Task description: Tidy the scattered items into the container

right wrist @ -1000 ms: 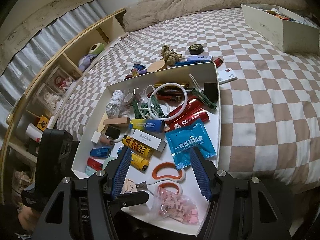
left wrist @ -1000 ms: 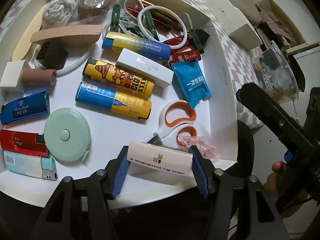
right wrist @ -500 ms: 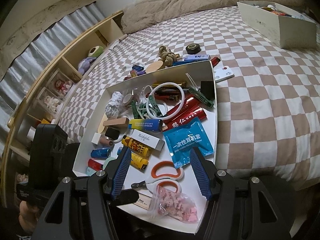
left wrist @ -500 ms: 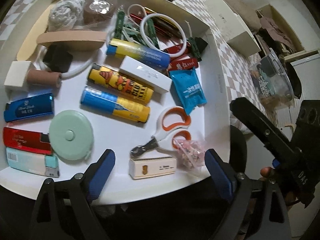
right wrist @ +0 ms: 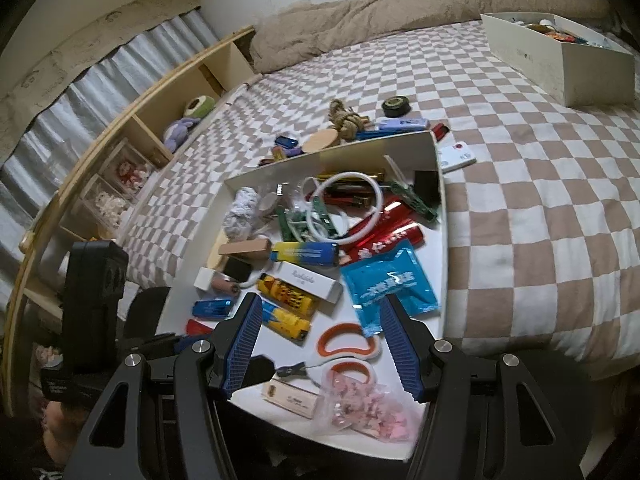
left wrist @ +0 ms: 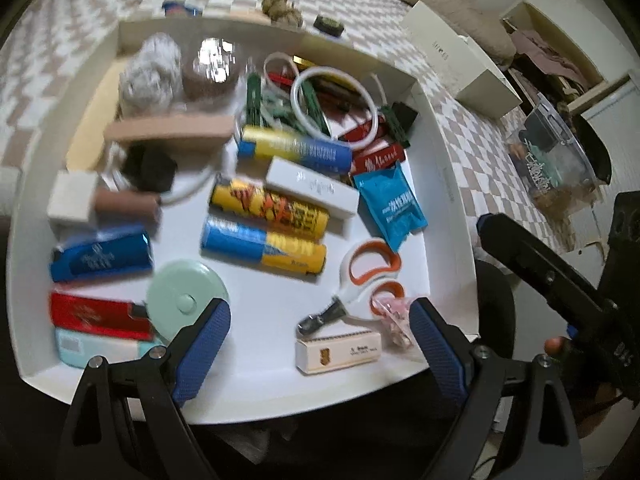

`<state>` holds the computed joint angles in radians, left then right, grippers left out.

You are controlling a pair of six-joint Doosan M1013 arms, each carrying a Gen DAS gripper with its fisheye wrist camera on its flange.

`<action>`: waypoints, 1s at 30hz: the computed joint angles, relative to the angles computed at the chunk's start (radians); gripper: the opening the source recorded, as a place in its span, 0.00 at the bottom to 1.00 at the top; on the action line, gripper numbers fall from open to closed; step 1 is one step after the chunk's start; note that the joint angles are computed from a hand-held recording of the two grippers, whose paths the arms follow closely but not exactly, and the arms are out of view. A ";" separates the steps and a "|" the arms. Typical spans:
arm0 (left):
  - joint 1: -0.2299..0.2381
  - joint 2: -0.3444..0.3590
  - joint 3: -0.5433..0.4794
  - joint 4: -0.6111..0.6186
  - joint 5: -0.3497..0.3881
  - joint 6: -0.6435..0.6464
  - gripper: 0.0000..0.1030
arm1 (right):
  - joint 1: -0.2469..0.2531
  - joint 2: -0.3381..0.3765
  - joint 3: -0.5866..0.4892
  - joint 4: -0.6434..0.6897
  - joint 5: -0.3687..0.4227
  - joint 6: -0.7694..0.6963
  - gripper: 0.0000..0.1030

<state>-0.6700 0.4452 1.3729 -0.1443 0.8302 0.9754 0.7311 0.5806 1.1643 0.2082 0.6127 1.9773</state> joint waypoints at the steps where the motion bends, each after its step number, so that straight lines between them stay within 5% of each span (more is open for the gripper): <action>1: -0.002 -0.002 0.001 0.022 -0.005 -0.006 0.89 | 0.001 0.000 -0.001 -0.001 0.000 0.000 0.60; 6: -0.009 -0.015 0.012 0.107 -0.038 -0.027 0.94 | 0.024 0.004 -0.022 -0.159 0.026 0.098 0.62; 9: -0.015 -0.024 0.020 0.169 -0.055 -0.053 0.99 | 0.036 0.006 -0.031 -0.250 0.038 0.155 0.80; 13: -0.020 -0.031 0.024 0.239 -0.057 -0.076 1.00 | 0.046 0.007 -0.034 -0.324 0.045 0.202 0.81; 18: -0.023 -0.041 0.033 0.297 -0.062 -0.099 1.00 | 0.063 0.014 -0.050 -0.462 0.090 0.293 0.96; 30: -0.022 -0.064 0.059 0.401 -0.083 -0.171 1.00 | 0.089 0.028 -0.070 -0.634 0.149 0.402 1.00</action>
<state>-0.6915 0.3813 1.4321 0.2569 0.7475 0.8046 0.8200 0.6083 1.0942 -0.4258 0.7615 2.3797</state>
